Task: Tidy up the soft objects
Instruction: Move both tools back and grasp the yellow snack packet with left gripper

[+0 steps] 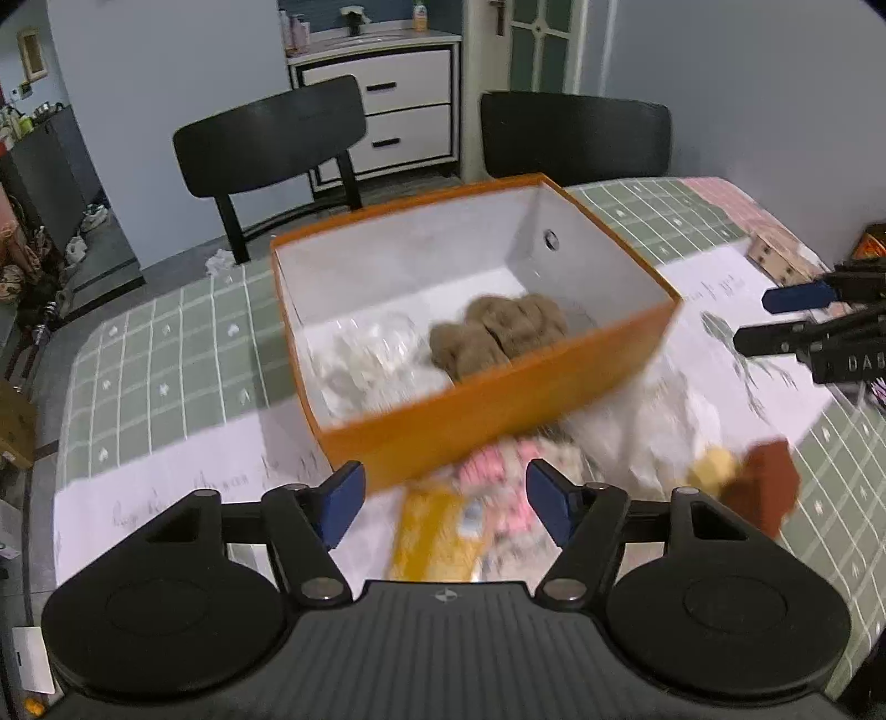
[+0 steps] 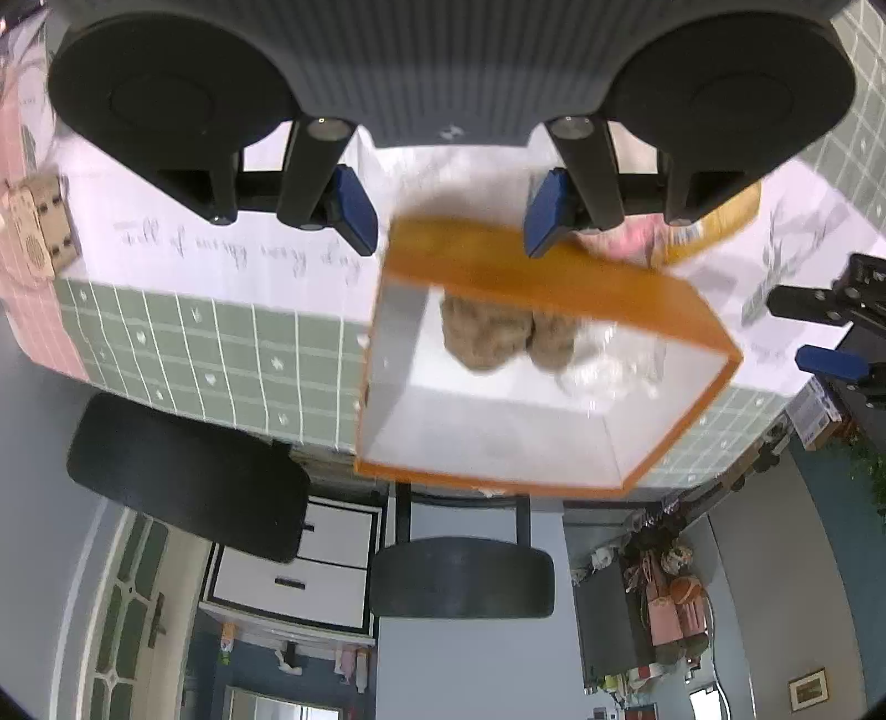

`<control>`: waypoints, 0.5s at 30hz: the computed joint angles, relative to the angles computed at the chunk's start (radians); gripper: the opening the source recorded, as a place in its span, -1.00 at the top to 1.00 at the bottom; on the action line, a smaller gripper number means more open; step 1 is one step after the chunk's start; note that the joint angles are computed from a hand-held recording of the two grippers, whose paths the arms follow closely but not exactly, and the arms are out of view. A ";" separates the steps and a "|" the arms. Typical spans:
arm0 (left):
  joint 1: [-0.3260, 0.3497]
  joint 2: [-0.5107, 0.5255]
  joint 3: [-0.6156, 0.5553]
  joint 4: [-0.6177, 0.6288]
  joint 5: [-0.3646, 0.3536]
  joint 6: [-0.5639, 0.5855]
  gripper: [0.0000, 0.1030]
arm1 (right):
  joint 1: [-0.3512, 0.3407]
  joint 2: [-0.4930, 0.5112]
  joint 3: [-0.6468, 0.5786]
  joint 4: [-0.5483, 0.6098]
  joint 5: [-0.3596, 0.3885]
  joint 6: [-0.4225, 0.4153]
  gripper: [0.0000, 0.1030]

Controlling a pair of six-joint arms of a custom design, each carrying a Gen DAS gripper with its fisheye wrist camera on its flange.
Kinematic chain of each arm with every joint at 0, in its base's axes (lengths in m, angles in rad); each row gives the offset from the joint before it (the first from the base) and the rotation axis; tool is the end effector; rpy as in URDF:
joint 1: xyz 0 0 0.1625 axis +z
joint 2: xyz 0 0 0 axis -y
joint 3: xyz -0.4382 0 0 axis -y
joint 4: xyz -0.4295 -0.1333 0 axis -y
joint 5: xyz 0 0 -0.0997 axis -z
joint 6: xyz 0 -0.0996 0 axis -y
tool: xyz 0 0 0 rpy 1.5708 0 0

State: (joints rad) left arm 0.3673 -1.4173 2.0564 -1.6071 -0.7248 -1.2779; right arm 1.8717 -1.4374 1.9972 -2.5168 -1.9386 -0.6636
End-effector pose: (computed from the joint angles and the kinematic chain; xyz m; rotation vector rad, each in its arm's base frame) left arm -0.3513 -0.3579 0.2284 0.2279 2.2303 -0.7218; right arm 0.2560 -0.4960 0.3202 1.1574 -2.4213 0.4259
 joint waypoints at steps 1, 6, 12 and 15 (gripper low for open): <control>-0.013 -0.006 0.015 -0.007 -0.005 -0.005 -0.51 | -0.007 -0.018 0.014 0.003 0.001 -0.008 -0.14; -0.085 -0.042 0.101 -0.056 -0.026 -0.054 -0.51 | -0.062 -0.125 0.097 0.030 0.019 -0.071 -0.14; -0.137 -0.100 0.220 -0.136 -0.080 -0.120 -0.51 | -0.144 -0.242 0.190 0.048 0.044 -0.157 -0.14; -0.158 -0.126 0.272 -0.162 -0.091 -0.154 -0.51 | -0.181 -0.286 0.235 0.003 0.060 -0.219 -0.14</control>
